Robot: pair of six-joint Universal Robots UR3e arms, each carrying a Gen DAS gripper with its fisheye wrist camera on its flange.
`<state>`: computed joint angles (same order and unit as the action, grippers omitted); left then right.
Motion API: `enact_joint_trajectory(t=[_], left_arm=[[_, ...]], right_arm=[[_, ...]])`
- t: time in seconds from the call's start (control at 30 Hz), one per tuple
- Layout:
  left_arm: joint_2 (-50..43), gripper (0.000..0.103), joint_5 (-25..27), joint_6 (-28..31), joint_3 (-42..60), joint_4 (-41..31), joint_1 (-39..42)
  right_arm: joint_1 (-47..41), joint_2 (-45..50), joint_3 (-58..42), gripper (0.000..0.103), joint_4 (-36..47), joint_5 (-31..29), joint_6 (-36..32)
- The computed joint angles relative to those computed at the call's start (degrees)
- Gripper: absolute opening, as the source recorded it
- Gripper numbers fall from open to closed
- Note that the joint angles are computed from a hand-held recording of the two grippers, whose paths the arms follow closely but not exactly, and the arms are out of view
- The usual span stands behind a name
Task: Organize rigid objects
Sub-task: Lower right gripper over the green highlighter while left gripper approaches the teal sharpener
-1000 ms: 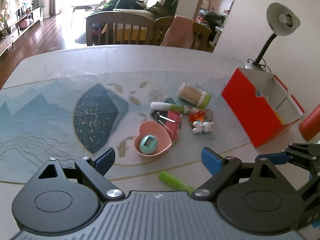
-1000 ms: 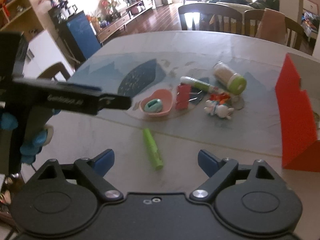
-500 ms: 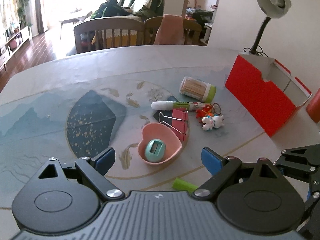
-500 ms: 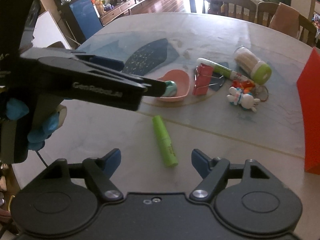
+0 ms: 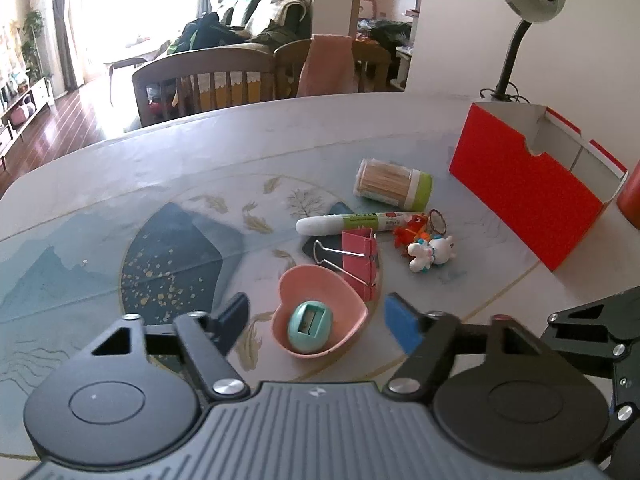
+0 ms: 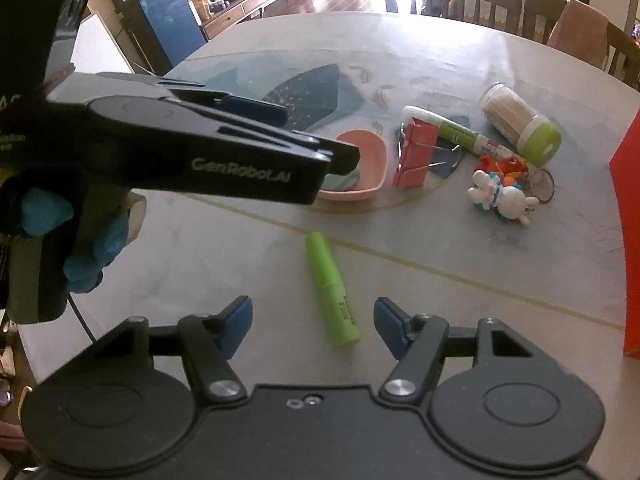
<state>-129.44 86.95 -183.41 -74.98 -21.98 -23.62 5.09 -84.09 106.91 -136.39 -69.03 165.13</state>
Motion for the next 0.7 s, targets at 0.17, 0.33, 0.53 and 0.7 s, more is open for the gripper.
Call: enact_joint_trajectory(t=[0.17,0.33,0.53,0.7], left_arm=[[-1.9,0.054,-0.2,1.2,3.0,-2.0,-0.1],[-4.3,0.039,-0.2,2.9,6.8,-5.2,-0.3],[-6.4,0.033,-1.9,3.6,9.8,-8.1,0.1],[-8.6,0.032,-1.0,2.6,13.6,-11.8,0.3]], right_arm=[[-0.1,1.1,-0.8,0.065,0.3,0.3,-0.1],[0.0,2.1,-1.7,0.061,0.6,0.4,-0.2],[0.7,3.1,-2.4,0.049,0.9,-0.3,-1.2],[1.7,3.9,-2.8,0.042,0.4,-0.8,-2.0]])
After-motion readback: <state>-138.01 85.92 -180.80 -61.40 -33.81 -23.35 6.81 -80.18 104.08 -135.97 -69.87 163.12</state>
